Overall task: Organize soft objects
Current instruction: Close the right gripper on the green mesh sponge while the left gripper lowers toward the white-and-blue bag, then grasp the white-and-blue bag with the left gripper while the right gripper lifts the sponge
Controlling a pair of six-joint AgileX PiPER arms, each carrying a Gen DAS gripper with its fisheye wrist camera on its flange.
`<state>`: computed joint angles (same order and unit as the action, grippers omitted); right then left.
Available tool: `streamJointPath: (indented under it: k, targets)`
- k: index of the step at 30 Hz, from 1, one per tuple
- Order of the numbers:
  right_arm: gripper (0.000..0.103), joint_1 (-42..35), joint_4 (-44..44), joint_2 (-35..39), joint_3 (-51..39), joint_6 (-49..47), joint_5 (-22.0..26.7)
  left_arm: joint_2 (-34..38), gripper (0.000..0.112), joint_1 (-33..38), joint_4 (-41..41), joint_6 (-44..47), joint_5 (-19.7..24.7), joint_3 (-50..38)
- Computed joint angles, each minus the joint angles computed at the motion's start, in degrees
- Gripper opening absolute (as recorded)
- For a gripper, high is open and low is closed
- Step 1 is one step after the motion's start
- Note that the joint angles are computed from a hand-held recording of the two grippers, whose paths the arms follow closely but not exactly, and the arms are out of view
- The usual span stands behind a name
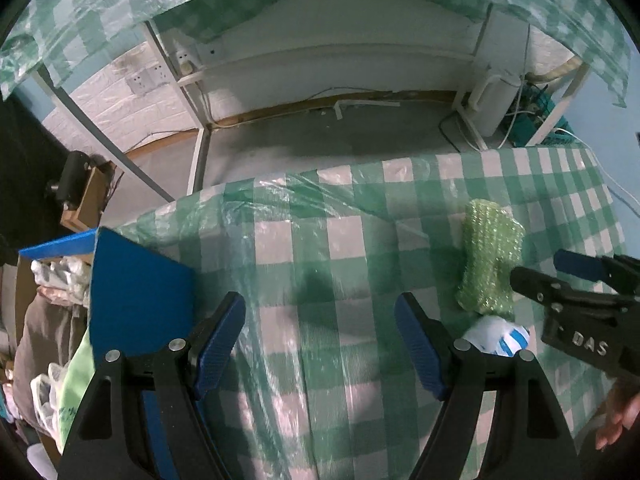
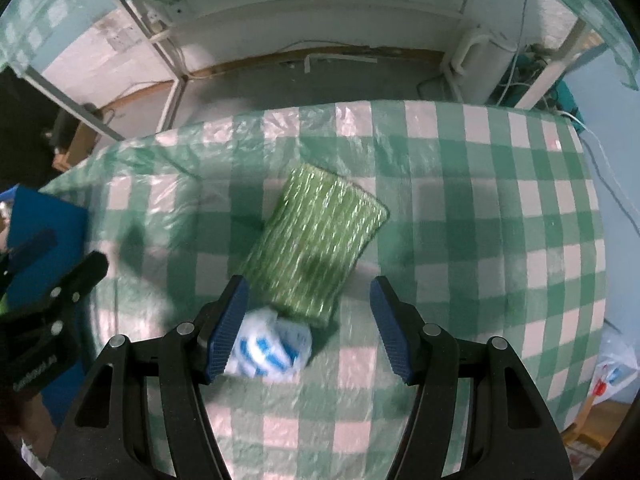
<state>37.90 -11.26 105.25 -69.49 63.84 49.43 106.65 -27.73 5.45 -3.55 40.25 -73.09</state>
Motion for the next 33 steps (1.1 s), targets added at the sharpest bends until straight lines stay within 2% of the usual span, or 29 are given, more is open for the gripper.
streamJointPath:
  k: [11, 20, 22, 24, 26, 29, 33]
  targets:
    - [0.062, -1.71, 0.39, 10.66, -8.03, -8.43, 4.74, 2.79, 0.079, 0.48, -0.18, 0.07, 0.00, -1.82]
    - [0.061, -0.13, -1.01, 10.55, -4.75, -6.09, 0.11, 2.73, 0.078, -1.78, 2.23, -0.86, -0.90, -0.22]
    - [0.048, -0.28, 0.07, 9.48, -3.08, -7.43, -2.17, 2.53, 0.078, -2.31, 2.65, -0.89, -1.08, 0.16]
    - [0.029, 0.46, -0.67, 9.44, -3.50, -8.01, -1.18, 2.17, 0.078, -2.97, 3.19, -1.22, -1.16, 0.63]
    - [0.016, 1.17, -1.69, 10.18, -4.88, -8.53, 0.30, 1.81, 0.078, -3.34, 3.40, -1.23, -1.27, 1.06]
    - [0.012, 1.99, -3.12, 9.06, -3.83, -7.17, 0.51, 1.31, 0.078, -3.71, 3.40, -1.01, -1.25, 1.32]
    - [0.012, 2.14, -5.43, 5.25, -1.02, -4.68, 0.62, 0.26, 0.079, -4.09, 2.74, -0.15, -1.47, 2.17]
